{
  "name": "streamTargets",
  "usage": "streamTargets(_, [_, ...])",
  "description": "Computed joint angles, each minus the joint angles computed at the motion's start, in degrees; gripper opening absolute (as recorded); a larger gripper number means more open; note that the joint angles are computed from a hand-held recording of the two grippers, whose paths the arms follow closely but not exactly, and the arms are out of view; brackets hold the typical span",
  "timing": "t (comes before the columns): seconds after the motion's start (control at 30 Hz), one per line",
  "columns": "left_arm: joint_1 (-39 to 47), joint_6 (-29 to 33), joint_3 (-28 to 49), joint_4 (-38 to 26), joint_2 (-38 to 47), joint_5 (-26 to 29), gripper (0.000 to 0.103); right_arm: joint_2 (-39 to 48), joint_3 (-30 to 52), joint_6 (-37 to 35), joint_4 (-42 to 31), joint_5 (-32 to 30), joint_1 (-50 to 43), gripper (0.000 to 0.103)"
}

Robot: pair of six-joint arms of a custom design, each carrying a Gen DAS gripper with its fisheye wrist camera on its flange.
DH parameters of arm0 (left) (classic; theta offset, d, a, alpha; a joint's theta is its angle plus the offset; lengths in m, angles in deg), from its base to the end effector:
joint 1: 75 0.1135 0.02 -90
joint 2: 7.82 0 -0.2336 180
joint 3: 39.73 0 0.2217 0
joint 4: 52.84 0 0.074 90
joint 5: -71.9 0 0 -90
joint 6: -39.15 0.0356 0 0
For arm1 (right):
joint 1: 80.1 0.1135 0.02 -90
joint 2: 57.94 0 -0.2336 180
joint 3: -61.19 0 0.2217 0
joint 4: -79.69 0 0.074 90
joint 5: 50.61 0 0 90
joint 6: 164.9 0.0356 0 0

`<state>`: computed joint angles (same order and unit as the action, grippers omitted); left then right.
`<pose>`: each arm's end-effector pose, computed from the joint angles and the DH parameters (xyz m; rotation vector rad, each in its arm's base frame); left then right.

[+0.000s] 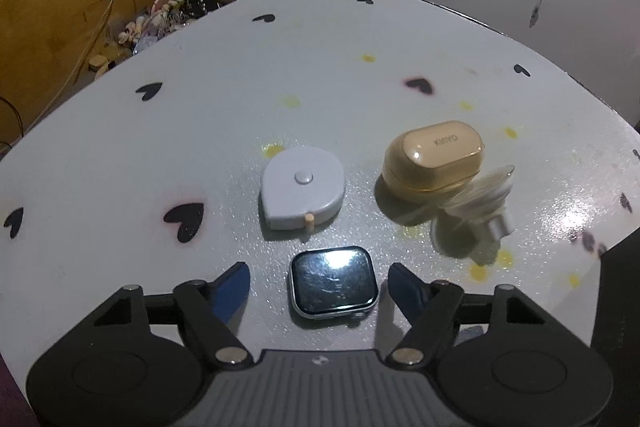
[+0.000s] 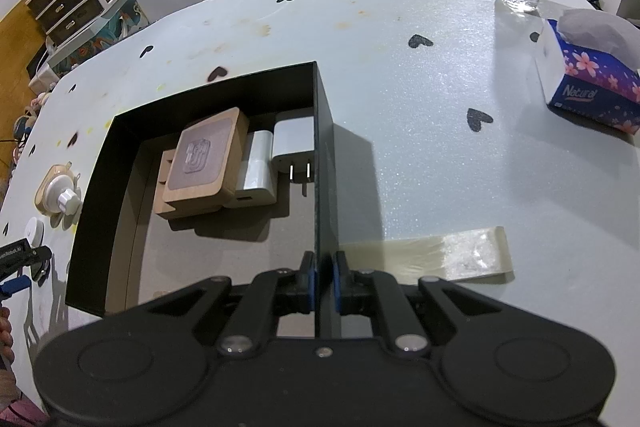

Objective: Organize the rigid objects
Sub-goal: 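Move the left tool back and grasp the smartwatch, then carry the smartwatch into the box beside the blocks and open left gripper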

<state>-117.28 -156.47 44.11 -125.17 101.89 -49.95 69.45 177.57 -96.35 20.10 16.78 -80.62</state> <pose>0.2223 -0.1768 0.1335 -1.3298 2.2577 0.3871 0.4151 0.0099 0.1560 -0.5819 2.6416 0.4425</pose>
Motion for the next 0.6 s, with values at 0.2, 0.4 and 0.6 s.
streamTargets(0.2, [-0.4,1.8,0.9,-0.9,0.3,-0.1,0.047,0.0,0.1,0.0,0.0,0.0,0.0,0.009])
streamTargets(0.4, [-0.2,4.0,-1.1,2.2,-2.1,0.0,0.047,0.0,0.1,-0.1,-0.1,0.0,0.0,0.009])
streamTargets(0.6, [-1.6,14.6,2.4,6.3,-5.7,-4.2,0.047,0.1,0.1,-0.2,-0.1,0.1,0.0,0.009])
